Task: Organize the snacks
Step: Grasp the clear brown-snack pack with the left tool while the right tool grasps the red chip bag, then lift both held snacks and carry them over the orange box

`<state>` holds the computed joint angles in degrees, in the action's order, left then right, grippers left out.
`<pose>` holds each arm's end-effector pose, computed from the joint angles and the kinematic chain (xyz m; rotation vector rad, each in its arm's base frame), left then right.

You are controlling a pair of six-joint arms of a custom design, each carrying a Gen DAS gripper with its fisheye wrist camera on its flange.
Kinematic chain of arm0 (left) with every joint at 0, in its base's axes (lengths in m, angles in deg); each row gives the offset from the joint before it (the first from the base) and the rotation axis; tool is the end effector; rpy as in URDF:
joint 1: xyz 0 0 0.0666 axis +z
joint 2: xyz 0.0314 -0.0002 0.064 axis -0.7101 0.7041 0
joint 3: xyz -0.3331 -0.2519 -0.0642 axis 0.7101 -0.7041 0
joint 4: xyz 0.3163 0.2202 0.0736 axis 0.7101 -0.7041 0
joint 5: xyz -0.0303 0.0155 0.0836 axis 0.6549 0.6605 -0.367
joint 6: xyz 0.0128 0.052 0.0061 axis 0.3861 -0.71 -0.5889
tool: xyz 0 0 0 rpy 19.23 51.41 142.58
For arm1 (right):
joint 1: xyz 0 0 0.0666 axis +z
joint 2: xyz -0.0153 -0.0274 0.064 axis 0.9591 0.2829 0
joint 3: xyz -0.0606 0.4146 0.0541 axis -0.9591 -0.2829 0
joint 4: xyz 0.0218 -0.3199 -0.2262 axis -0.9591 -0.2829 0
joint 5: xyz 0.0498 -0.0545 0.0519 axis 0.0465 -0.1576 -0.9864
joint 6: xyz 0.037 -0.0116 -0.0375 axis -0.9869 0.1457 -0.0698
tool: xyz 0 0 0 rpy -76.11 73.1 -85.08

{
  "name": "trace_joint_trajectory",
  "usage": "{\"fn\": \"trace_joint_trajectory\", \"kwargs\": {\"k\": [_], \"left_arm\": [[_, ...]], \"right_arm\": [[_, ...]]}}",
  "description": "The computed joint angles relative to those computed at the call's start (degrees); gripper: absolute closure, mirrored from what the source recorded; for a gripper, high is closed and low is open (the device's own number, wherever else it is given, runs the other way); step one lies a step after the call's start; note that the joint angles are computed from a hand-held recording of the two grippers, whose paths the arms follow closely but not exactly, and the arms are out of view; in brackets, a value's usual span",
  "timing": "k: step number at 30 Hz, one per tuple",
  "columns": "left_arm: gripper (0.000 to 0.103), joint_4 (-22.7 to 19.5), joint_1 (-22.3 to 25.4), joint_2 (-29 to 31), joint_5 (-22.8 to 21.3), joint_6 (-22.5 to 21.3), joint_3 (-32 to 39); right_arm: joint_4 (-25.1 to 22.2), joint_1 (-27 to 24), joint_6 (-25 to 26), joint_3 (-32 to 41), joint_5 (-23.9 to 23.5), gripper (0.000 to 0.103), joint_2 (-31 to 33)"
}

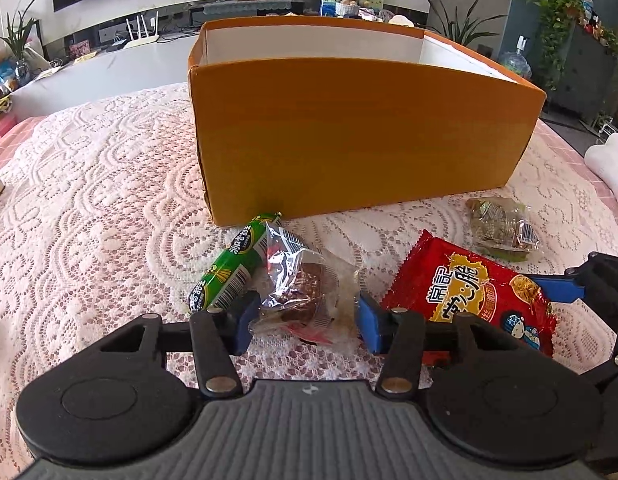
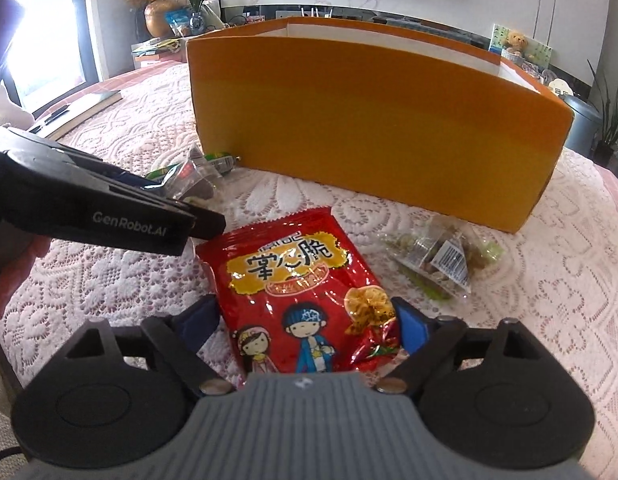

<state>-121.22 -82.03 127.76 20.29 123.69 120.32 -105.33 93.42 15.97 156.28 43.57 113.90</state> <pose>0.5404 -0.3821 0.4297 -0.3670 2.3891 0.0677 0.6417 0.2449 0.4455 -1.0571 2.2273 0.4344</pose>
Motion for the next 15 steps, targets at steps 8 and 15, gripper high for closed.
{"fn": "trace_joint_trajectory", "kwargs": {"k": [8,15], "left_arm": [[0.045,-0.35,-1.12,-1.48,-2.95,0.19,-0.31],[0.045,-2.89,-2.77,-2.24,-6.22,1.31,1.58]], "right_arm": [[1.64,-0.27,-0.64,-1.16,0.81,0.021,-1.62],[2.68,-0.85,-0.96,-2.31,0.62,0.021,-4.18]]}}
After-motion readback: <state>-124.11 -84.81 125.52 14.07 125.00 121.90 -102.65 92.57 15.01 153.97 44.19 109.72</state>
